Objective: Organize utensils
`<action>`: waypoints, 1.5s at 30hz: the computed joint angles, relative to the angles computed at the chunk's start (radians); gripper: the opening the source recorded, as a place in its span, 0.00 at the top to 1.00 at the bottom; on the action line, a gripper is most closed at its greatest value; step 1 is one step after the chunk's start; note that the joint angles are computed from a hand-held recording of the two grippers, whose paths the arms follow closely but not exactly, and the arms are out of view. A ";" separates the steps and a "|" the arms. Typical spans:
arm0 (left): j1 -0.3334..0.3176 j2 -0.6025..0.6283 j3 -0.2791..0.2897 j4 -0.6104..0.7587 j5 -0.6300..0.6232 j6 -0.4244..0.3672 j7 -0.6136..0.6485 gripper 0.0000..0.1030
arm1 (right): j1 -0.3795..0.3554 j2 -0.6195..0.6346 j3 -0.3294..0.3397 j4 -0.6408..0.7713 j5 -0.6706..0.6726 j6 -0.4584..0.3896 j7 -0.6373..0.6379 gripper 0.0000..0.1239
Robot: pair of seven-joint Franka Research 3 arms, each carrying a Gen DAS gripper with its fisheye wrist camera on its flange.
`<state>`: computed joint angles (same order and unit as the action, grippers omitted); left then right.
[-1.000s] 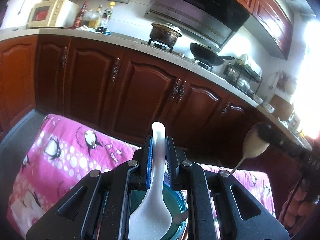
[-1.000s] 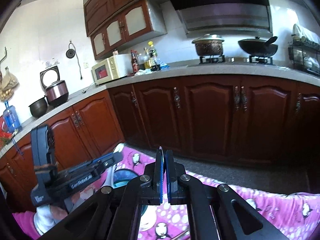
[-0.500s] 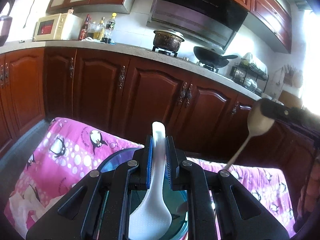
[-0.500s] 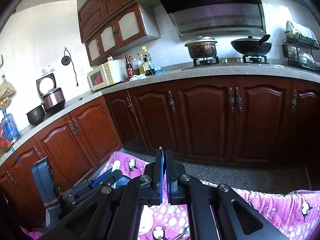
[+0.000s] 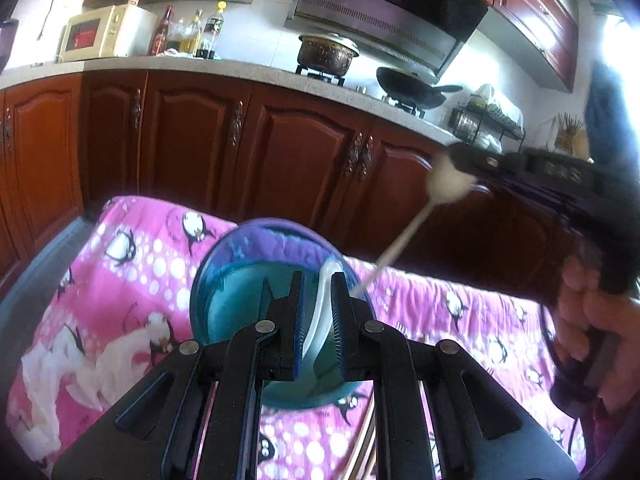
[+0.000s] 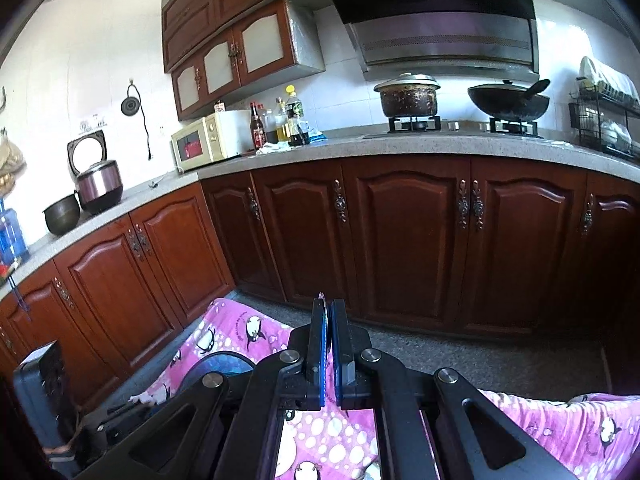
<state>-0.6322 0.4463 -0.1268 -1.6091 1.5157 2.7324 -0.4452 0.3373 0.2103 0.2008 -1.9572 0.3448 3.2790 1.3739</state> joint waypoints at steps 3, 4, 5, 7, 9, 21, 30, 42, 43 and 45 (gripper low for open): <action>0.000 -0.003 -0.003 -0.010 -0.014 0.001 0.000 0.89 | 0.106 0.035 -0.102 0.039 -0.028 -0.029 0.026 0.99; -0.002 -0.009 -0.001 -0.019 -0.006 0.004 -0.014 0.89 | 0.123 0.048 -0.119 0.053 -0.038 -0.040 0.033 0.99; -0.002 -0.017 -0.001 -0.028 0.001 0.002 -0.025 0.89 | 0.132 0.060 -0.127 0.066 -0.046 -0.053 0.038 0.99; -0.001 -0.037 -0.004 -0.049 0.017 -0.002 -0.043 0.89 | 0.132 0.091 -0.125 0.101 -0.056 -0.088 0.046 0.99; 0.009 -0.055 -0.014 -0.069 0.016 0.000 -0.041 0.86 | 0.079 0.115 -0.061 0.126 -0.038 -0.112 0.022 0.98; 0.051 -0.118 -0.058 -0.148 -0.064 0.010 -0.011 0.60 | 0.041 0.146 0.018 0.153 0.029 -0.200 -0.062 0.96; 0.047 -0.144 -0.068 -0.178 -0.128 -0.003 0.032 0.57 | -0.027 0.145 0.098 0.172 0.217 -0.248 -0.153 0.72; 0.025 -0.149 -0.106 -0.162 -0.276 -0.092 0.204 0.53 | 0.004 -0.081 0.063 -0.079 0.384 -0.180 -0.209 0.63; 0.020 -0.141 -0.109 -0.151 -0.302 -0.104 0.232 0.53 | 0.033 -0.110 0.026 -0.119 0.333 -0.167 -0.152 0.63; 0.009 -0.127 -0.111 -0.132 -0.343 -0.118 0.275 0.53 | 0.081 -0.177 -0.047 -0.218 0.147 -0.141 0.038 0.63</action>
